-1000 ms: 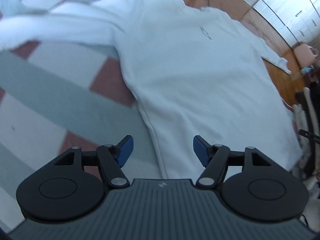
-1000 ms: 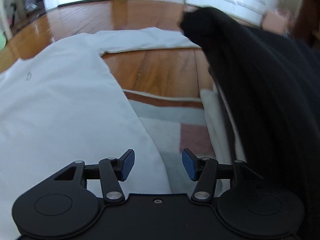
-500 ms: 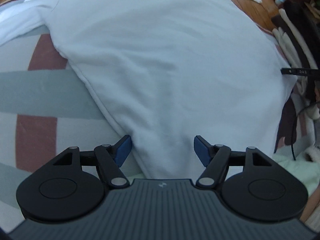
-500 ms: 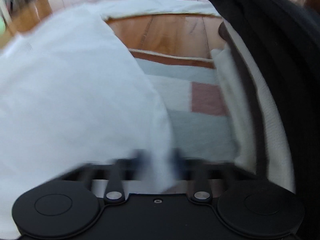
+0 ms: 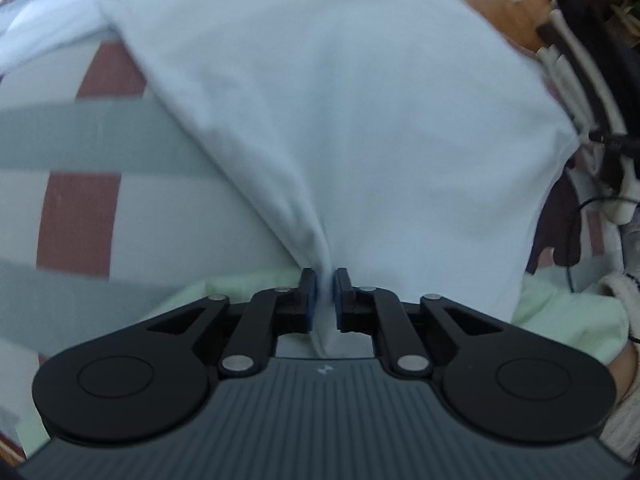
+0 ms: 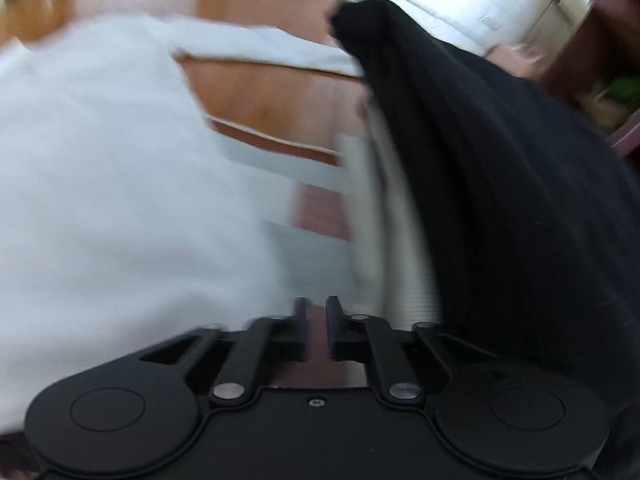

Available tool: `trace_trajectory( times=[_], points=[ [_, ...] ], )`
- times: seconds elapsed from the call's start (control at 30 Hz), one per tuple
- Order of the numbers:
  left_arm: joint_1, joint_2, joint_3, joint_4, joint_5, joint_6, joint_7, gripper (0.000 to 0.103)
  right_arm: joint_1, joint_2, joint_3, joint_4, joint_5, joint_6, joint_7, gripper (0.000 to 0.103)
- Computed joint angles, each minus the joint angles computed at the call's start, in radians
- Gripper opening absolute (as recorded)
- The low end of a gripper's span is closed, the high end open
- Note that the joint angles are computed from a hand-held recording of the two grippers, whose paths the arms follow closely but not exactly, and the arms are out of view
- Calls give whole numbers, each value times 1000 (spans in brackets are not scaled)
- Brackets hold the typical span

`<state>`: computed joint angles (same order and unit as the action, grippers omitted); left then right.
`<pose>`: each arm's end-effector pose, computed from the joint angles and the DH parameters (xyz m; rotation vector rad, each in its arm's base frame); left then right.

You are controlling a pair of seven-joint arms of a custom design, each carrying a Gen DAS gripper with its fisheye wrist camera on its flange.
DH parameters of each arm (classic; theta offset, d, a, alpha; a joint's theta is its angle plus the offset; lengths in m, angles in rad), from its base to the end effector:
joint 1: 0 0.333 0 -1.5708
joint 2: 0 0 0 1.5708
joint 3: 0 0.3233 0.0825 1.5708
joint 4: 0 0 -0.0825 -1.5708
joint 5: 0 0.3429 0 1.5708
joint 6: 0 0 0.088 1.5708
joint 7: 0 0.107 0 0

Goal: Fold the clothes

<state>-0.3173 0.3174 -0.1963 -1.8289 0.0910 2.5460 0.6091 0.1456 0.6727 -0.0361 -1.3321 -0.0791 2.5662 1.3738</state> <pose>0.5576 -0.3017 0.4361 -2.5474 1.6789 -0.6279 0.7377 0.0902 0.4215 -2.2698 1.5462 -0.6603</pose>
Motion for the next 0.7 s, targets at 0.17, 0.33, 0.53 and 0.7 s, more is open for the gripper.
trace_trajectory(
  times=[0.17, 0.33, 0.53, 0.7],
  points=[
    [87, -4, -75, -56, -267, 118, 80, 78, -120, 31, 203, 130, 324, -325, -136, 62],
    [-3, -21, 12, -98, -137, 232, -39, 15, -128, 104, 216, 255, 442, -711, -137, 68],
    [-79, -13, 114, -46, 150, 339, -143, 9, -160, 138, 236, 270, 656, -892, -102, 72],
    [-51, 34, 89, 0, 147, 359, -151, 9, -126, 43, 217, 107, 716, -873, -90, 73]
  ],
)
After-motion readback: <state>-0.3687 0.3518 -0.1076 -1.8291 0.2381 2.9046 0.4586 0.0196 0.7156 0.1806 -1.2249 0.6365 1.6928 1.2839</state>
